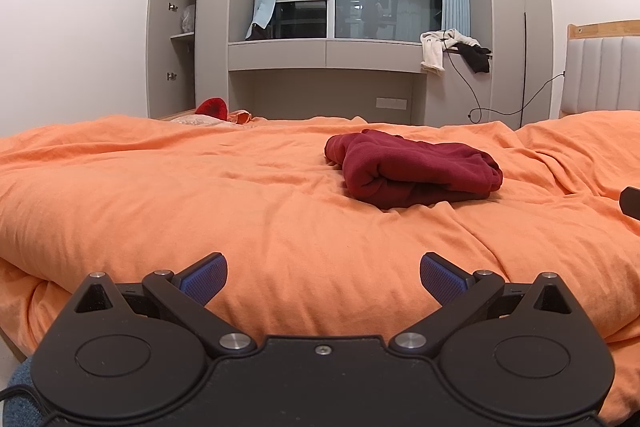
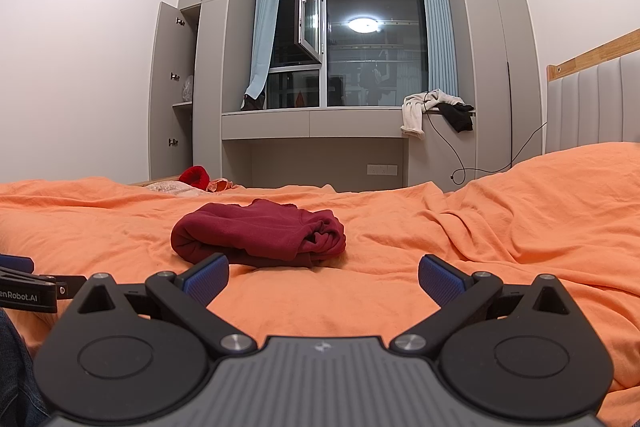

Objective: Fold small clothes

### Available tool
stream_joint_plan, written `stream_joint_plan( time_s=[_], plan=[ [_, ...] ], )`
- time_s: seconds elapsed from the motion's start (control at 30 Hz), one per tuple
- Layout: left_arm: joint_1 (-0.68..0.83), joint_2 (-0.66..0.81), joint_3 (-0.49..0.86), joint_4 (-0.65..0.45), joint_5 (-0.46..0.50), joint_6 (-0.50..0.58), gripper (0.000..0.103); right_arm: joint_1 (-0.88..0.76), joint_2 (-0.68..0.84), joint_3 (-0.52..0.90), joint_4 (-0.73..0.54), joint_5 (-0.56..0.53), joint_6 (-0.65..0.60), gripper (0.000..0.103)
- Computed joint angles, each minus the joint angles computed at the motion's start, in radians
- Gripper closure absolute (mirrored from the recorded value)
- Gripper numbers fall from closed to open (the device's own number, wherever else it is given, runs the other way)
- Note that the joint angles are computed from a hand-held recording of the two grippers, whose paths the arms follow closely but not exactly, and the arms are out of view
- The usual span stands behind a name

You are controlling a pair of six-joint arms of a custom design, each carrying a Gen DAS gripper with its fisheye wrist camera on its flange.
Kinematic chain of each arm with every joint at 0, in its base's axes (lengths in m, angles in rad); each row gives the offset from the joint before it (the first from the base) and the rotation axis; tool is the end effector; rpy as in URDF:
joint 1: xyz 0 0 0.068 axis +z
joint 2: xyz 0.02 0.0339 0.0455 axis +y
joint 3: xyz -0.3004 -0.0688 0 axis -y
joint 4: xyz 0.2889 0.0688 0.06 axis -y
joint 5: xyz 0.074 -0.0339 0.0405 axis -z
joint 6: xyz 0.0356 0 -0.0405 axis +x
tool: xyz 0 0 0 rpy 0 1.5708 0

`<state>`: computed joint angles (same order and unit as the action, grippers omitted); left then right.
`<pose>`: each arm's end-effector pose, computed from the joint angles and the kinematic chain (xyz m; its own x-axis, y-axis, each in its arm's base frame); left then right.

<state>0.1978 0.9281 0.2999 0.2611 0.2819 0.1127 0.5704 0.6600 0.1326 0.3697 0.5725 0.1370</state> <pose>0.2078 0.0315 0.1939 -0.3423 0.0416 -0.9387 0.1050 0.9945 0.0058 0.1494 0.0729 0.1878 -0.1314 0.0521 -0.9900 0.0145 0.9986 0.0506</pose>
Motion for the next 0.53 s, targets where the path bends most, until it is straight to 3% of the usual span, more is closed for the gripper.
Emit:
stream_joint_plan(
  time_s=[0.53],
  plan=[
    [-0.014,-0.002,0.010,-0.024,-0.027,-0.003,0.001,-0.027,-0.021,-0.009,-0.013,-0.027,-0.005,0.000]
  ],
)
